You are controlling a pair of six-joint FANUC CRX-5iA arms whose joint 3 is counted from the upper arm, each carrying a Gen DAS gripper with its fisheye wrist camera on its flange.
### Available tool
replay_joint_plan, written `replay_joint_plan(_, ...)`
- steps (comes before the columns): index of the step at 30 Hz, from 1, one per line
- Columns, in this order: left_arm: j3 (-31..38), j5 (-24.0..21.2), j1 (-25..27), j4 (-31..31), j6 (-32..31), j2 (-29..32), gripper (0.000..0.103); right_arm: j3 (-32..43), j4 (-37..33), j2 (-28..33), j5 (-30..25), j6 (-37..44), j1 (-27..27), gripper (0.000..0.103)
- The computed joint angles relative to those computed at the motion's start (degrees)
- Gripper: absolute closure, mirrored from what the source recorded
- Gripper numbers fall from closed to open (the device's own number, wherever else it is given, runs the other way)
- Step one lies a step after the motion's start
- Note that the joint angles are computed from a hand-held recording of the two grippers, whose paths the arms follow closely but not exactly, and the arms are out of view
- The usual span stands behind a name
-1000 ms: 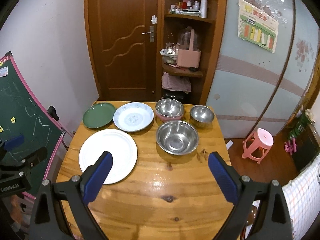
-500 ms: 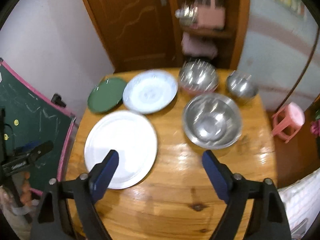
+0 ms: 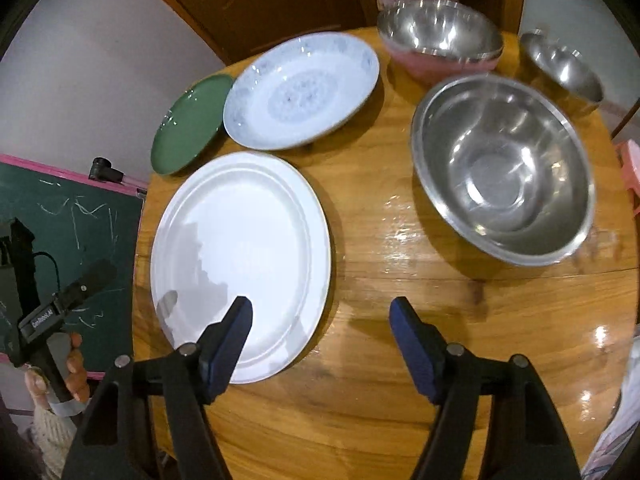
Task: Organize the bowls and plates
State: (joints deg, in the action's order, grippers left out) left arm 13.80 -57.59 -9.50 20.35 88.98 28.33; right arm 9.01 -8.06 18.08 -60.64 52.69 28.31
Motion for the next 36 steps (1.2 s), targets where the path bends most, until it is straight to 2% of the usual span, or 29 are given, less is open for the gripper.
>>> replay_joint_plan(5, 0.0, -1.1, 0.9, 3.0, -2.2, 1.9, 0.010, 1.9, -3.0, 2.1, -0.6, 1.6, -1.5, 0.032)
replay_joint_plan(8, 0.2, -1.7, 1.3, 4.7, -3.5, 3.0, 0.021, 3.4, -4.9, 3.5, -1.3, 2.4, -2.3, 0.044)
replay_joint_plan(14, 1.3, -3.0, 1.4, 5.9, -5.0, 4.3, 0.031, 5.4, -6.8, 5.7, -2.4, 2.4, -3.0, 0.051)
replay_joint_plan(16, 1.8, -4.0, 1.5, 6.6, -5.7, 5.0, 0.041, 5.0, -7.3, 5.5, -2.1, 2.6, -3.2, 0.052)
replay_joint_plan(20, 3.4, -5.8, 1.4, 6.5, -6.0, 6.3, 0.047, 4.8, -7.7, 5.4, -2.2, 2.7, -3.6, 0.059)
replay_joint_plan(22, 4.1, -6.6, 1.4, 6.6, -6.3, 6.8, 0.057, 5.0, -8.1, 5.6, -2.2, 2.9, -3.6, 0.064)
replay_joint_plan(26, 5.7, -8.2, 1.3, 6.2, -6.0, 7.8, 0.064, 5.7, -8.2, 6.2, -2.5, 2.6, -3.4, 0.070)
replay_joint_plan(27, 6.1, -8.5, 1.3, 5.8, -5.8, 7.9, 0.069, 5.7, -8.4, 6.2, -2.5, 2.7, -3.4, 0.072)
replay_joint_plan(31, 7.5, -9.9, 1.4, 3.8, -5.2, 8.4, 0.083, 6.3, -7.6, 6.7, -2.9, 2.2, -3.1, 0.073)
replay_joint_plan(36, 9.1, -11.9, 1.4, 2.8, -4.5, 9.6, 0.085, 6.9, -7.2, 7.1, -3.4, 2.1, -2.9, 0.073)
